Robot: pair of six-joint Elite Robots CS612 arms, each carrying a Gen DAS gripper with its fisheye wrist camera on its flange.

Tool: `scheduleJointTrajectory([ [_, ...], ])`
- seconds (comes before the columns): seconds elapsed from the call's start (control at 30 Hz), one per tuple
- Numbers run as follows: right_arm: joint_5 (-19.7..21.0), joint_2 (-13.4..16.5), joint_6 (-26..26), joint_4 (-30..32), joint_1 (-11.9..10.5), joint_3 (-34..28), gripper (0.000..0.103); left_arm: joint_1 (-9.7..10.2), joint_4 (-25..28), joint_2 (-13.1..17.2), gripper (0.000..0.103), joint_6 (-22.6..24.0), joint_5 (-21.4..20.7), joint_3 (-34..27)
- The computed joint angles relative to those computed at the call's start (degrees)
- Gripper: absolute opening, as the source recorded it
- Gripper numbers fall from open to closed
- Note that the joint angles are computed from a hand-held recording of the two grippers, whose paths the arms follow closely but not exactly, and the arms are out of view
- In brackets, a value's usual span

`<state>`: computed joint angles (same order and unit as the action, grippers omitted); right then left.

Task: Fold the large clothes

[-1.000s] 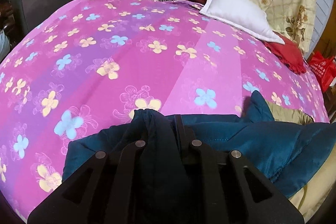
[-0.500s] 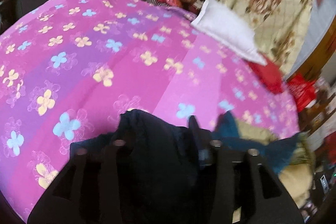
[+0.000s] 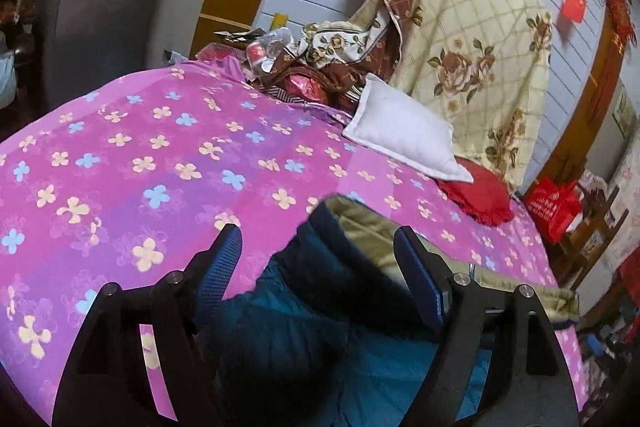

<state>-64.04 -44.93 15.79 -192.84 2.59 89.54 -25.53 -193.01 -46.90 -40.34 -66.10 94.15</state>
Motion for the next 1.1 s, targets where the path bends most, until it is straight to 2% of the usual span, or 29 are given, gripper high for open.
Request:
scheduleJointTrajectory([
  [0.13, -2.9, 0.4, -4.2, 5.5, 1.3, -1.4, 0.083, -0.70, 1.0, 0.3, 0.079, 1.8, 0.0, -0.6],
  [0.27, -2.9, 1.6, -7.8, 12.7, 2.5, -4.7, 0.083, -1.31, 2.7, 0.8, 0.079, 3.6, -1.5, -1.8],
  [0.37, -3.7, 2.6, -10.4, 14.6, 3.5, -7.3, 0.083, -1.76, 4.8, 1.4, 0.079, 5.5, -1.3, -3.2],
  [0.43, -4.2, 3.4, -10.3, 16.4, 3.7, -9.5, 0.083, -2.04, 6.8, 2.0, 0.079, 6.8, -0.3, -4.6],
  [0.53, -3.2, 5.3, -9.8, 26.5, 3.8, -15.1, 0.084, -2.13, 13.6, 3.4, 0.079, 7.7, 1.9, -8.2],
  [0.6, -1.2, 7.5, -11.6, 35.2, 3.6, -20.1, 0.083, -2.04, 16.7, 4.0, 0.079, 8.4, 2.2, -9.8],
  [0.63, -1.1, 8.3, -12.6, 37.6, 3.5, -21.6, 0.083, -1.83, 18.5, 4.5, 0.079, 8.7, 1.6, -10.7],
  [0.7, -4.5, 10.1, -13.1, 40.8, 3.5, -23.8, 0.083, -1.38, 23.4, 5.7, 0.079, 8.3, 0.6, -12.8],
  [0.77, -5.5, 11.4, -12.6, 44.6, 3.2, -25.3, 0.084, -0.93, 28.3, 6.8, 0.079, 7.0, -0.3, -14.6],
  [0.8, -5.5, 11.8, -11.3, 44.0, 2.7, -25.3, 0.084, -0.43, 31.8, 7.5, 0.079, 5.2, -1.8, -15.9],
  [0.9, -7.0, 12.2, -9.6, 42.8, 2.3, -25.0, 0.083, 0.66, 33.9, 8.5, 0.079, 0.2, -5.6, -16.9],
  [1.03, -9.7, 12.0, -8.9, 42.2, 2.7, -24.6, 0.083, 0.26, 34.1, 8.3, 0.080, -1.2, -3.8, -16.4],
  [1.1, -12.7, 11.1, -8.4, 40.9, 3.2, -23.8, 0.081, -0.58, 34.3, 7.4, 0.080, -1.1, -0.5, -15.5],
])
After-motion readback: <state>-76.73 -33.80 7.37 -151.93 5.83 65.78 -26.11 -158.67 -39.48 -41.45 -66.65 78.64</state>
